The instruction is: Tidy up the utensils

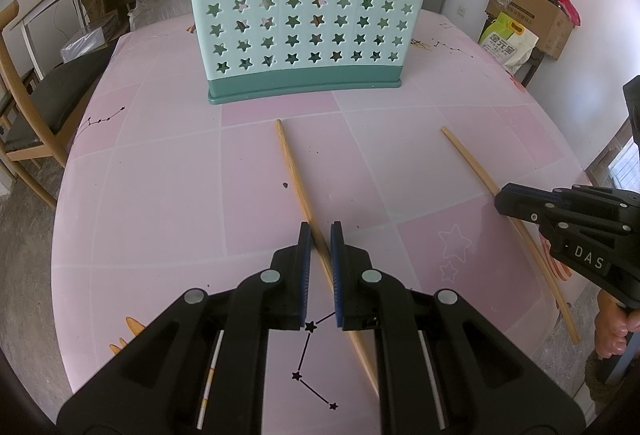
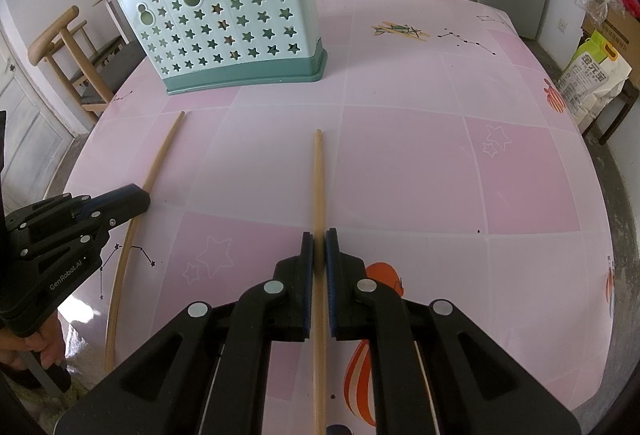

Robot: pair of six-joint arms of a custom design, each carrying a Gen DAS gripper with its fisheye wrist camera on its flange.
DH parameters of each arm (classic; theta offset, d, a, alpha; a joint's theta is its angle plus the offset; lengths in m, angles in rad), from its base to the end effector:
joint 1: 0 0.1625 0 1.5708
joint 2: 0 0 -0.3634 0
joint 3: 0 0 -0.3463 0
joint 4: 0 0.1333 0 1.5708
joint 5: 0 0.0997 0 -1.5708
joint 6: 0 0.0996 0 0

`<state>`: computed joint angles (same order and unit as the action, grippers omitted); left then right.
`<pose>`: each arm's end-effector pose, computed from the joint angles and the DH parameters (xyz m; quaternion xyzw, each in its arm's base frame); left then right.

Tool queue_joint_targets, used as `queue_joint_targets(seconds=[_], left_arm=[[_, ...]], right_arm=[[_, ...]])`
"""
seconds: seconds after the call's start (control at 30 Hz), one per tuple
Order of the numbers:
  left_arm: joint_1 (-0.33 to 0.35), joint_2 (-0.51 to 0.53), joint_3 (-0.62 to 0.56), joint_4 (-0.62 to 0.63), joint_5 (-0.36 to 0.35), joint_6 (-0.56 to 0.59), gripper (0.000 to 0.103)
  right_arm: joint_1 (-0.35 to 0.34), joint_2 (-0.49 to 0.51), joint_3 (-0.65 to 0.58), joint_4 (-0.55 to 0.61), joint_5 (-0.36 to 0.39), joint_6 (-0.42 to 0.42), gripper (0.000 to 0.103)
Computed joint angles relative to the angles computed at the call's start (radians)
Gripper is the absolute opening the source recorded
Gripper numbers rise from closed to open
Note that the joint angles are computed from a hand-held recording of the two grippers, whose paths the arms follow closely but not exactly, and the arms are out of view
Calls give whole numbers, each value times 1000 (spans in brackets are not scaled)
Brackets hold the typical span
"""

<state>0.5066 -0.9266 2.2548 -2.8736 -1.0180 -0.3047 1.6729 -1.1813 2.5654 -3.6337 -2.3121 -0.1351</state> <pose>-0.2588 -0.3559 0.0296 0.3598 0.8922 -0.1631 0.2191 0.0989 -0.3176 0.1638 -0.0157 -0.8870 0.3046 0.3466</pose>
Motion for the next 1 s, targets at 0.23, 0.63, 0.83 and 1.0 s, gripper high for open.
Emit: queue_joint_targets(seconds=[0.23, 0.63, 0.83, 1.0], left_arm=[[-1, -5, 6, -5, -13, 6, 8], [63, -43, -5, 8, -129, 15, 11], [67, 25, -91, 62, -77, 58, 11], [61, 78, -150, 91, -20, 68, 7]], right_arm=[[3, -4, -1, 16, 0, 0, 7], [-21, -22, 0, 27, 79, -13, 8], [-27, 19, -45, -2, 77, -74, 9], [-20, 70, -80, -51, 55, -130, 9]])
